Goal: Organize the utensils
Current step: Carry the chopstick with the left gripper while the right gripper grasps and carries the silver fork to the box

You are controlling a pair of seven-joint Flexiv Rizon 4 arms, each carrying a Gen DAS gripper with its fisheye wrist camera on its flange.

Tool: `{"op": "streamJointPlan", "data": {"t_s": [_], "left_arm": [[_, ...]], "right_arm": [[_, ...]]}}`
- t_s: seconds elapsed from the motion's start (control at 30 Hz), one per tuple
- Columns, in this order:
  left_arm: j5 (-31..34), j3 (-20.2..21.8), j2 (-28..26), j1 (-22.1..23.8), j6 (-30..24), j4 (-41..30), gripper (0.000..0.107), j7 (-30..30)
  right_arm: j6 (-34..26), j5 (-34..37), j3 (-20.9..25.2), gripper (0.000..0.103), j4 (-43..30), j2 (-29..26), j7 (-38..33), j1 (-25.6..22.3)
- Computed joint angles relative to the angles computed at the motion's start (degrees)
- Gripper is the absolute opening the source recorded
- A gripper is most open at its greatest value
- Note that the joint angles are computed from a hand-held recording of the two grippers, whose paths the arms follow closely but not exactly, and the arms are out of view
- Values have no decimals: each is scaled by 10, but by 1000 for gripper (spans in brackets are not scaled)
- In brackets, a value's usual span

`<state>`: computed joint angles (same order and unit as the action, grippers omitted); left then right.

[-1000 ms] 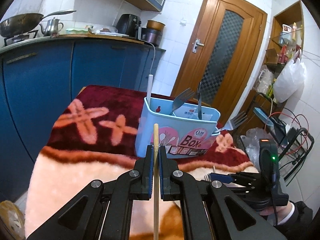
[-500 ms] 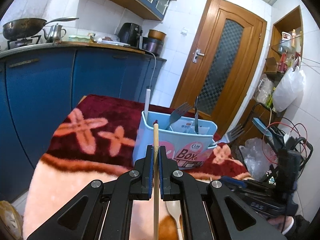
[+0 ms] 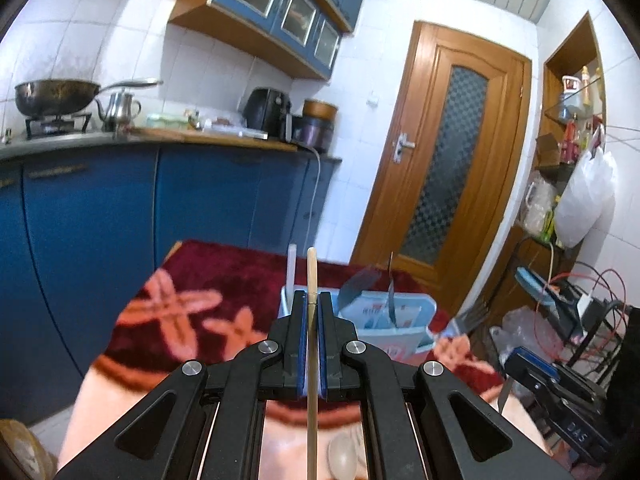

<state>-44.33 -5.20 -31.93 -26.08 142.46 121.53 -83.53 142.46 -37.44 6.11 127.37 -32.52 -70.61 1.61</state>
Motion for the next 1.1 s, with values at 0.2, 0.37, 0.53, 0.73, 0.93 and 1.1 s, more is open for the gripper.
{"op": "streamJointPlan", "data": {"t_s": [0.2, 0.37, 0.53, 0.73, 0.93, 1.1], "left_arm": [[43, 5, -22, 18, 40, -45, 4, -4], [51, 2, -40, 31, 61, -88, 4, 6], [47, 0, -68, 37, 94, -146, 4, 28], [27, -8, -114, 41, 123, -225, 4, 88], [4, -30, -159, 54, 142, -272, 4, 114], [4, -41, -169, 69, 140, -269, 4, 97]], "right_arm": [[7, 39, -2, 22, -16, 2, -10, 16], [-11, 63, -5, 22, -34, 1, -12, 29], [-16, 71, -4, 22, -45, 0, -15, 33], [-15, 82, -5, 22, -53, 3, -21, 38], [-26, 91, -6, 22, -65, 8, -26, 44], [-28, 104, -6, 22, -80, 11, -30, 52]]}}
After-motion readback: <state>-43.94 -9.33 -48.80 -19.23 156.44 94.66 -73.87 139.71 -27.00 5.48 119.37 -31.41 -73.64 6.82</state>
